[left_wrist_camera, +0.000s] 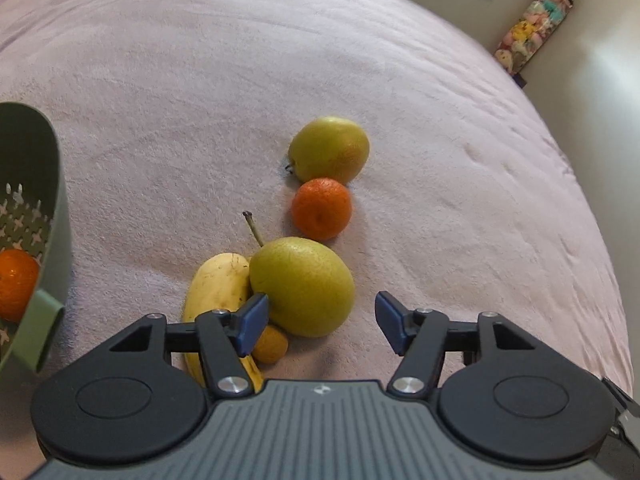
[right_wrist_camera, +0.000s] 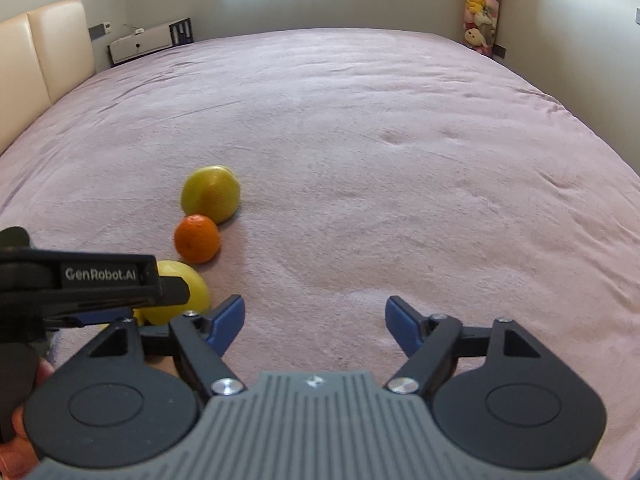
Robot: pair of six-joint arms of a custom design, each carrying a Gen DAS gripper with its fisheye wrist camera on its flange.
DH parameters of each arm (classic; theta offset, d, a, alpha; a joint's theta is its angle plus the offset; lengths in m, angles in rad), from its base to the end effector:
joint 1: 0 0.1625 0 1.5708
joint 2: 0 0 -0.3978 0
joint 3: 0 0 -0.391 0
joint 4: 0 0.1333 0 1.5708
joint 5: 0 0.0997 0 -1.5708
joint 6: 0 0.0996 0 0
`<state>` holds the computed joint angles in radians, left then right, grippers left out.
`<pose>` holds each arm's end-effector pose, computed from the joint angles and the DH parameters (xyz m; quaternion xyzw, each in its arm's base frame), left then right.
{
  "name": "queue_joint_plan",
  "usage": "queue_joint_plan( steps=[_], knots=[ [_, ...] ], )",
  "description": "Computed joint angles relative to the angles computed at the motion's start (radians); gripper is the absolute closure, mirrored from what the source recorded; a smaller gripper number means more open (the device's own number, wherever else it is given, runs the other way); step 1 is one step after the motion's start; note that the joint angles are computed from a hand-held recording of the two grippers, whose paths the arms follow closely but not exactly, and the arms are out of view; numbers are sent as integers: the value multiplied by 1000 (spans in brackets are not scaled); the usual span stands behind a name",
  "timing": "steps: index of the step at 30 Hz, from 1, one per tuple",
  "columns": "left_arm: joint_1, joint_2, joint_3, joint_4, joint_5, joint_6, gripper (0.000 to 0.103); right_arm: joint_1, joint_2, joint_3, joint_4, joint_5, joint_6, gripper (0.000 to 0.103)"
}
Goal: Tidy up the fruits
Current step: 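Move both open tools toward the yellow pears beside the banana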
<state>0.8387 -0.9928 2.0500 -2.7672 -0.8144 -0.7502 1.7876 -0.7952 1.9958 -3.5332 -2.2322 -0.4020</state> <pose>-0.1964 -0.5202 0.0972 -0.0341 0.9268 -0.2964 0.2281 0.1880 -0.5181 0.0940 0.1524 -0.8731 0.3222 0.3327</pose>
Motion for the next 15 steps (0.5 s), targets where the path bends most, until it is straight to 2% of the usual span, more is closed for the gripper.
queue_joint_plan(
  steps=[8,11,15],
  knots=[
    [36,42,-87,131,6,-81,26,-15,-9,-2,48,-10,58,26],
    [40,52,-99,132,7,-67,24,-14,-6,-4,49,-12,54,22],
    [37,65,-106,134,18,-39,19,-16,-8,-5,62,-11,61,21]
  ],
)
